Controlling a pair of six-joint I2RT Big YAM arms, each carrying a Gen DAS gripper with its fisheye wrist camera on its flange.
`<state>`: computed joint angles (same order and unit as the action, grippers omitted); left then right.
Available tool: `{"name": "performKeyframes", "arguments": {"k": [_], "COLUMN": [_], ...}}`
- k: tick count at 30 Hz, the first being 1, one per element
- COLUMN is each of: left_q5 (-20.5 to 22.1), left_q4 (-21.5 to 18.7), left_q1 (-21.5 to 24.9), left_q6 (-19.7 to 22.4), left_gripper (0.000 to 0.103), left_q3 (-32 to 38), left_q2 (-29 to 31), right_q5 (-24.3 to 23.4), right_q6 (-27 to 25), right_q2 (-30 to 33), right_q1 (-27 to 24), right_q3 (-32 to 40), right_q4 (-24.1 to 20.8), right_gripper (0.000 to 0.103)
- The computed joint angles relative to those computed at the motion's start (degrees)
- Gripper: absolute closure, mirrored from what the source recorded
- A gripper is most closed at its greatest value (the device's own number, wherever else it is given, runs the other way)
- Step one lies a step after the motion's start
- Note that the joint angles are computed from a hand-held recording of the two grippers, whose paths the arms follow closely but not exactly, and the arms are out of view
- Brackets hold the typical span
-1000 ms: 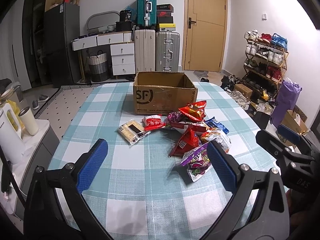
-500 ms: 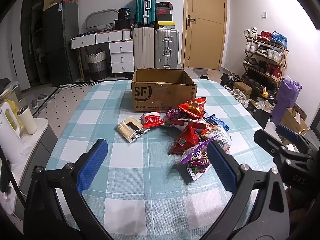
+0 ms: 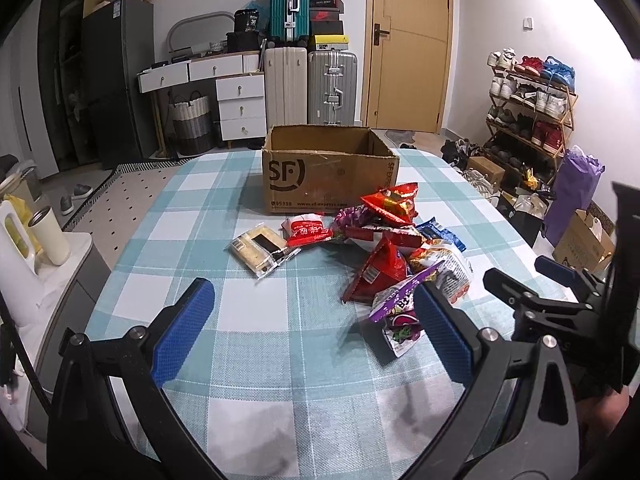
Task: Organize snacks
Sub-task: 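Grasp the white noodle-snack bag with the right gripper while the left gripper approaches the purple candy bag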
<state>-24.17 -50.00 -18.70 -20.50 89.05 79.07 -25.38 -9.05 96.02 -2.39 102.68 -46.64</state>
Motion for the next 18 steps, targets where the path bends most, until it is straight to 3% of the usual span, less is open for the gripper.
{"name": "performKeyframes", "arguments": {"k": [18], "left_q5": [3.0], "left_q4": [-0.4], "left_q1": [2.7], "left_q6": [-1.7], "left_gripper": [0.004], "left_q3": [-0.1], "left_q2": [2.0], "right_q5": [0.8], "right_q6": [-2.1], "right_q2": [15.7], "right_q1": [2.5], "right_q3": [18.7], "right_q4": [-13.2], "right_gripper": [0.0]}}
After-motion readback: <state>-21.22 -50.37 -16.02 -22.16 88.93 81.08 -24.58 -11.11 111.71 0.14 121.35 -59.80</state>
